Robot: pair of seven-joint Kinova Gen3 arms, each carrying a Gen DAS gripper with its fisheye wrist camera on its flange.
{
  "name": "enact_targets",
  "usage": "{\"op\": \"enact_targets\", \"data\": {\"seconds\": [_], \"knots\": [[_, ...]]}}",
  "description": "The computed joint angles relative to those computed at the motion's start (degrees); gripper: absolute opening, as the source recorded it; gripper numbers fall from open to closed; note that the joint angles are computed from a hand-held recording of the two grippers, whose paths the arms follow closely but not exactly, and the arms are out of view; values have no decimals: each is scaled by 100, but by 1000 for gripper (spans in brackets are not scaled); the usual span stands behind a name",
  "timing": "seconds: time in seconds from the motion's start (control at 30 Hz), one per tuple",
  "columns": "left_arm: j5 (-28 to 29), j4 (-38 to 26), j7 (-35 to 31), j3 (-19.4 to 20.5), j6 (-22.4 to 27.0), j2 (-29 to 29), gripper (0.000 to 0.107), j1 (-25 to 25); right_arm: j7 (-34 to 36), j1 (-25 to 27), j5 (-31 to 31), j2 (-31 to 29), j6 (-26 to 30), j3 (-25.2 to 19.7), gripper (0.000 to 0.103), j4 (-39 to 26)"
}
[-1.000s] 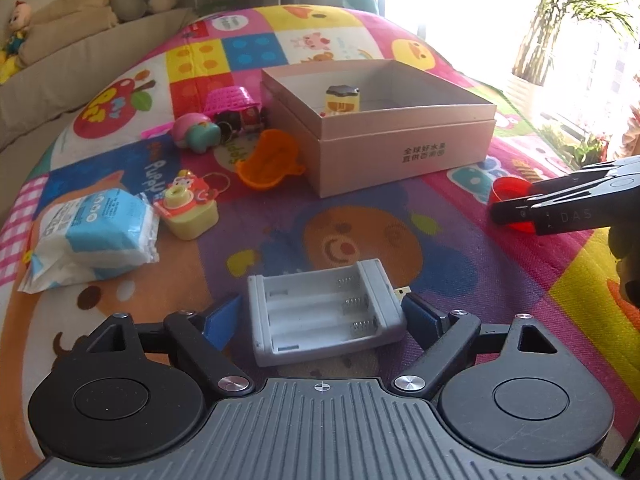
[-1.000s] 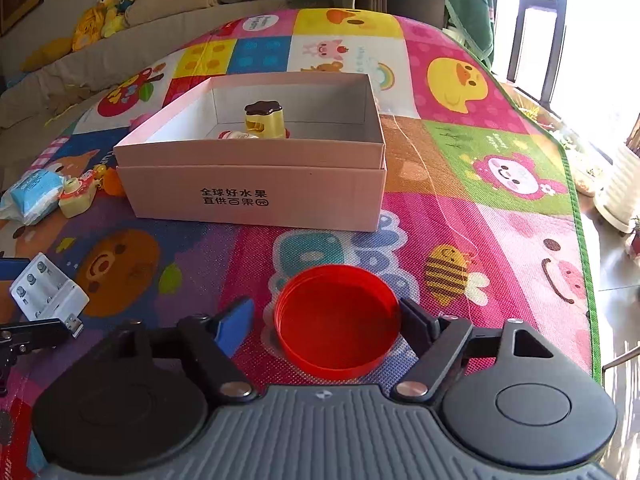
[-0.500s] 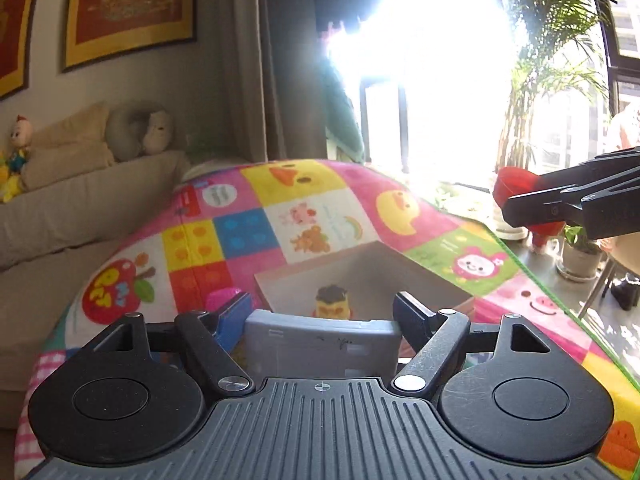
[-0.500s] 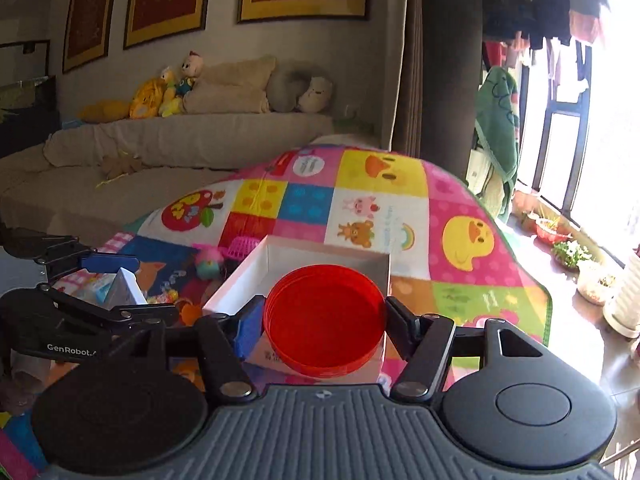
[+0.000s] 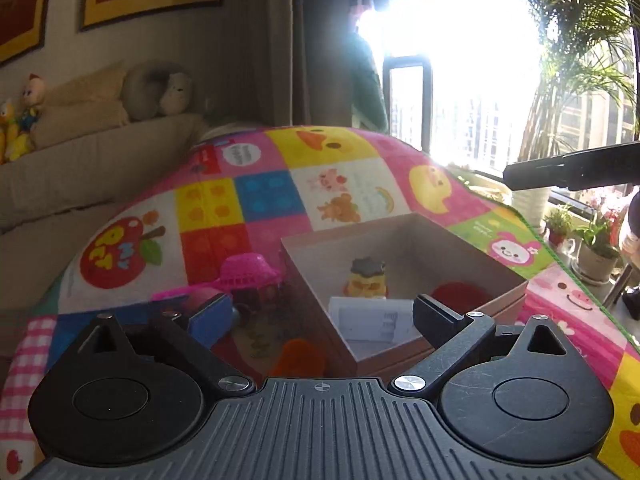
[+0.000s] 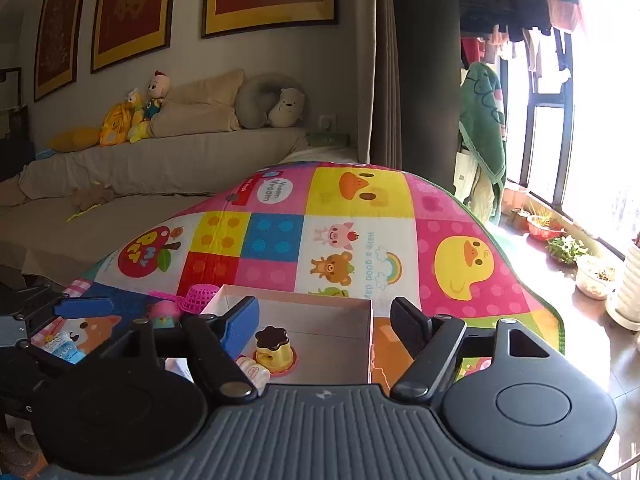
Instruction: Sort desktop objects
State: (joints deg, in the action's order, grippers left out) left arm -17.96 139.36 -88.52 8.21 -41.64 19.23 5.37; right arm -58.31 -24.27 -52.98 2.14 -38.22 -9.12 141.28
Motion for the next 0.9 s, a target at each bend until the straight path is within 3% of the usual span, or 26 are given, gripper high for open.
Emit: {"op": "enact_targets", "data": {"seconds": [0.1, 0.2, 0.3, 0.37, 0.43, 0.53, 0.7, 0.8, 0.9], "knots": [[163, 299, -218, -212, 36, 36, 100, -84, 60, -131, -218, 56, -193, -87, 76, 150], [-173, 469, -95, -111, 66, 131, 101, -585, 318, -277, -632, 196, -320, -293, 76, 158], [76, 457, -260, -241, 136, 242, 101, -634, 989, -801, -1108, 384, -339, -353, 75, 37], [513, 518, -461, -620, -141, 308, 101, -339, 1455, -1332, -1283, 701, -549, -343, 66, -109], [643, 550, -418, -683, -236, 298, 101, -434, 1921, -1861, -1303, 1012, -398, -70, 46, -377], [263, 584, -50, -447, -191, 221, 102, -1066, 2620, -2242, -1525, 1480, -69, 116, 41, -937], [-713, 664, 620, -327, -140, 76, 102, -1790, 3745, -2837, -2094, 2688, -879, 186, 31, -1836], [-1241, 713, 987, -293, -258, -4, 102, -2101, 4397, -2696, -2690, 3060, -824, 121, 25, -2427], [-1452, 755, 1153, -330, -391, -80, 103, -2166, 4641, -2387, -3033, 3174, -688, -19, 11, -2723]]}}
